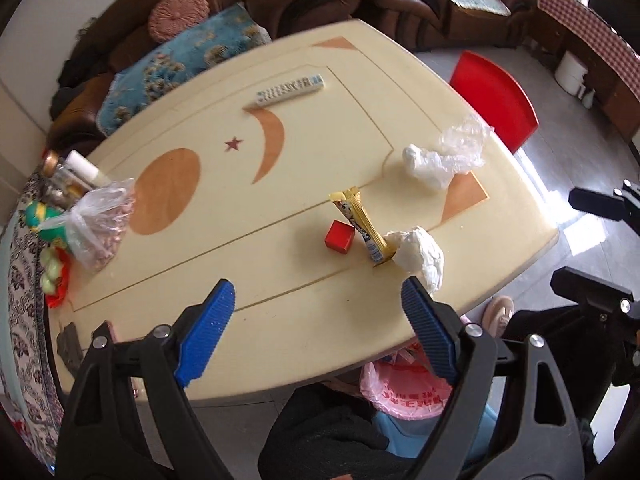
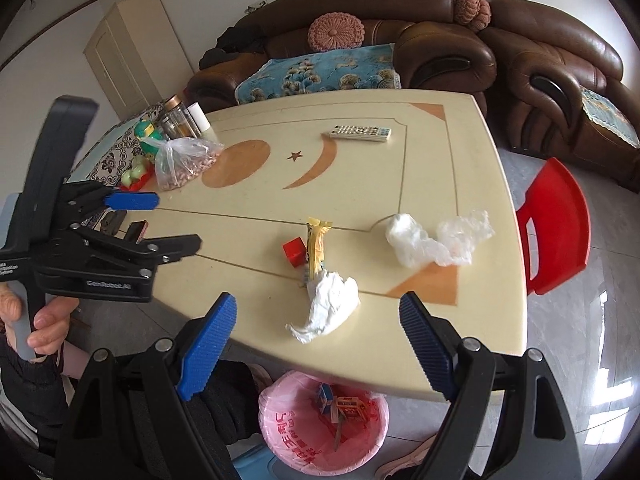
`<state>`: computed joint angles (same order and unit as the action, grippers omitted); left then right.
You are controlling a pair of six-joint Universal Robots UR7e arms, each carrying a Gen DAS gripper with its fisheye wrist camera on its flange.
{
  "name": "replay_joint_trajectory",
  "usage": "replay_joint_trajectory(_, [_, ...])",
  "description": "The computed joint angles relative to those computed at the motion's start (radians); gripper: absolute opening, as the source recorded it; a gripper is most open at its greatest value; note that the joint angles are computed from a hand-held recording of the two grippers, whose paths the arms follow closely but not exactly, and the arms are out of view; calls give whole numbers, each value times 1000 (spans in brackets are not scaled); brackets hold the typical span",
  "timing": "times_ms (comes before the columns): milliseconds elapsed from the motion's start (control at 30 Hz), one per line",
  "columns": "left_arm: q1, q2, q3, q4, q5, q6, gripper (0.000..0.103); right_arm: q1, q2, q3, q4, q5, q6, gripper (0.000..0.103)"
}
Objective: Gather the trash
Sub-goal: 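Raise both tools from the bin and move them back over the table, then close the left tool on the red block while the right tool grasps the white tissue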
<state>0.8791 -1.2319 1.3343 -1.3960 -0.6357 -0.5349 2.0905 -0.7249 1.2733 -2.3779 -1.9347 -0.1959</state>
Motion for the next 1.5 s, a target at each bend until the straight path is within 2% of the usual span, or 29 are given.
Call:
replay_joint_trajectory(167, [60, 33, -24, -66, -70, 117, 83, -18, 65, -67, 57, 7, 10, 82])
replay_joint_trajectory(667, [223, 189, -146, -181, -220, 344, 83, -74, 213, -213, 220, 26, 73, 82])
replay_joint_trajectory(900, [273, 217, -151, -226, -296, 420, 83, -98, 246, -232, 249, 33, 95, 82])
replay_joint_trajectory(1100, [296, 218, -138, -263, -331, 467, 83, -112, 269, -252, 262, 31, 105, 82])
replay_joint_trajectory(1233, [301, 223, -134, -285, -328, 502, 83, -117, 275, -250, 264, 36, 111, 82])
replay_joint_trajectory(1500, [333, 226, -154, -330, -418, 595, 83, -120, 274, -242, 267, 36, 121, 82])
